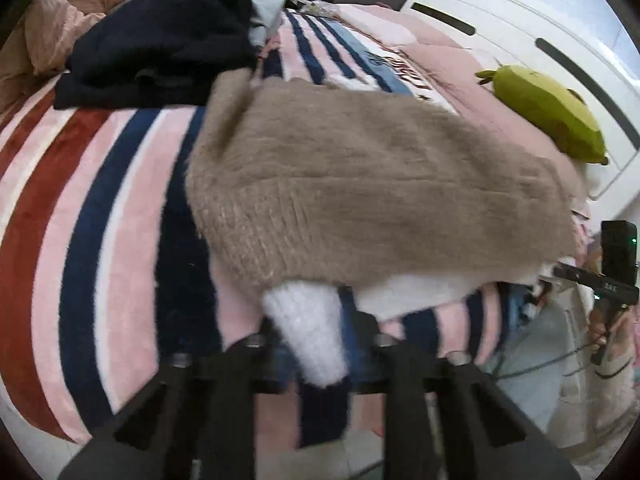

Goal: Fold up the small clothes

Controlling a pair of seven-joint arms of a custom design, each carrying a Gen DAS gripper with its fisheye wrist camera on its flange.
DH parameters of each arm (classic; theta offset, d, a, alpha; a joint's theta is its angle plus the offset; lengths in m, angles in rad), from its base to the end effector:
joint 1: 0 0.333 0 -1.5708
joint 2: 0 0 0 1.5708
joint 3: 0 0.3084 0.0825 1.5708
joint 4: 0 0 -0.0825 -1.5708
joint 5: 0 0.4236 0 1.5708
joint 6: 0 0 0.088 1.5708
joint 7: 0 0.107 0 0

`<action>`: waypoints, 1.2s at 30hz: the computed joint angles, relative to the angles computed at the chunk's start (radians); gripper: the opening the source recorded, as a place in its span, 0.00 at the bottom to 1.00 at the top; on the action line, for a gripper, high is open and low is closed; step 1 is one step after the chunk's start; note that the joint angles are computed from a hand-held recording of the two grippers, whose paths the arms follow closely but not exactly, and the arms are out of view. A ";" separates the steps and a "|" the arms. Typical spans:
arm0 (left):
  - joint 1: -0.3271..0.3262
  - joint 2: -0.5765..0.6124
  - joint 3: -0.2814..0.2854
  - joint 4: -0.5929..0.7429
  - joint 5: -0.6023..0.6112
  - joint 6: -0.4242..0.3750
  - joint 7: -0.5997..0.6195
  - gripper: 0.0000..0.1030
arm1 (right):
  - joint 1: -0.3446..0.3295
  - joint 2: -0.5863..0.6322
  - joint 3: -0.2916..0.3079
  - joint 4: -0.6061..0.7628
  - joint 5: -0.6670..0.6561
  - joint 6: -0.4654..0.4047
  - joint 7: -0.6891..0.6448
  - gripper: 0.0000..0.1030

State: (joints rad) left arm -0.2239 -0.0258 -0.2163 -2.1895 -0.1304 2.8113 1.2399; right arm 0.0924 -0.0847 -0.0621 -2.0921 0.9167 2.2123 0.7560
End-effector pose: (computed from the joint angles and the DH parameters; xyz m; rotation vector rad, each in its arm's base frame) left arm 0.5511 -0.2532 0.4422 -1.9911 1.9948 -0.9123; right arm 0.5872 0.0435 0.4678 -1.9143 1.3454 0.1585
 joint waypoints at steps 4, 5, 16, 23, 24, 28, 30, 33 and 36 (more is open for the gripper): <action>-0.018 -0.048 0.000 -0.006 -0.022 0.039 0.037 0.10 | 0.006 -0.036 -0.014 0.014 0.105 -0.029 -0.065 0.09; -0.027 -0.050 0.006 0.005 -0.069 0.051 0.079 0.10 | 0.007 -0.035 -0.018 0.028 0.127 -0.034 -0.074 0.09; 0.020 0.213 0.058 0.470 0.340 0.000 -0.252 0.12 | -0.012 0.296 0.042 0.546 -0.012 0.186 0.136 0.08; 0.035 0.413 0.078 0.702 0.322 -0.106 -0.289 0.73 | 0.001 0.560 0.023 0.838 -0.349 0.183 0.443 0.54; 0.032 0.399 0.077 0.678 0.325 -0.108 -0.265 0.75 | -0.026 0.526 0.052 0.785 -0.320 0.200 0.398 0.57; 0.060 0.334 0.034 0.544 0.247 -0.165 -0.124 0.76 | -0.102 0.370 0.120 0.561 -0.262 0.166 0.253 0.63; 0.067 0.303 0.025 0.470 0.200 -0.156 -0.089 0.76 | -0.103 0.304 0.112 0.459 -0.277 0.138 0.228 0.63; 0.041 0.264 0.049 0.376 0.233 -0.114 -0.135 0.76 | -0.080 0.230 0.087 0.313 -0.322 0.194 0.239 0.63; 0.078 0.243 0.001 0.282 0.086 0.061 -0.091 0.42 | -0.085 0.188 0.080 0.221 -0.166 0.243 0.161 0.57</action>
